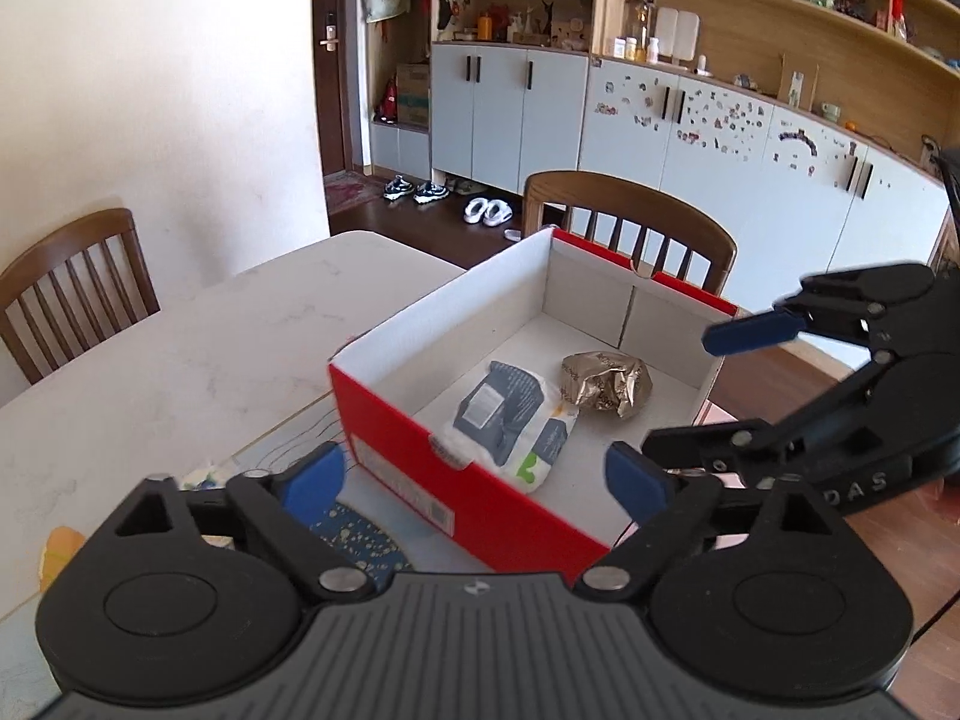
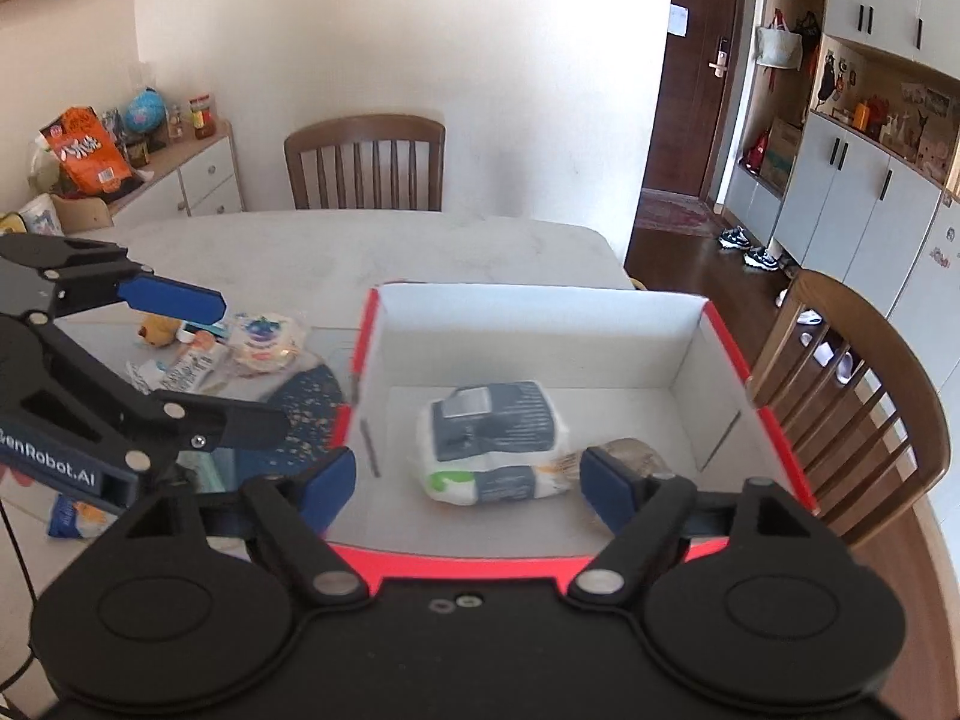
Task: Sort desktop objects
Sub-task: 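Withdraw both grippers from the shoebox back over the table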
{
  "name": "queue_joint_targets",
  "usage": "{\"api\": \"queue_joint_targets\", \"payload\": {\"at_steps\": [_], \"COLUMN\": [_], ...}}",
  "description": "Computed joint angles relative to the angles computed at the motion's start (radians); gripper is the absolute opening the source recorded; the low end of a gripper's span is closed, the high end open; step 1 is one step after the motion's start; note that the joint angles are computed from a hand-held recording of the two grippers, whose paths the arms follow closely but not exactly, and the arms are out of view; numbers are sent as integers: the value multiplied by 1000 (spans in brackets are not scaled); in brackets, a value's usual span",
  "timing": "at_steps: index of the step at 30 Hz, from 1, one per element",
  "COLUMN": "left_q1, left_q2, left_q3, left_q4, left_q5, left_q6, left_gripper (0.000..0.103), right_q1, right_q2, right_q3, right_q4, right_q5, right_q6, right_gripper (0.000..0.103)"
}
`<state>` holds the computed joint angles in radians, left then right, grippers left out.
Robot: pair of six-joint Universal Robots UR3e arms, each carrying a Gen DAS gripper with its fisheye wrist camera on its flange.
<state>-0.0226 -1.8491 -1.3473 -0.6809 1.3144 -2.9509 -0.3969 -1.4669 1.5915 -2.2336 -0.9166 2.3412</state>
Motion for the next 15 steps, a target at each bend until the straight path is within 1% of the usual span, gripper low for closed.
{"api": "queue_joint_targets", "payload": {"at_steps": [1,5,11,15], "left_q1": [11,61,142,217], "left_q2": [16,86,189,266], "left_q3": [-21,-115,-237,-323], "left_q4": [7,37,46,39], "left_q5": [-9,-57,-125,-181], "left_q6": [3,22,48,72], "left_gripper": [103,103,103,103], "right_q1": [4,18,59,103], "right_q2": [-13,-75,-170,-199], "right_q3": [18,101,223,268], "right_q4": [-12,-52,-112,-145], "right_q5": [-4,-17,-38,-58], "right_q6": [13,54,99,146], "right_gripper": [83,83,84,84]}}
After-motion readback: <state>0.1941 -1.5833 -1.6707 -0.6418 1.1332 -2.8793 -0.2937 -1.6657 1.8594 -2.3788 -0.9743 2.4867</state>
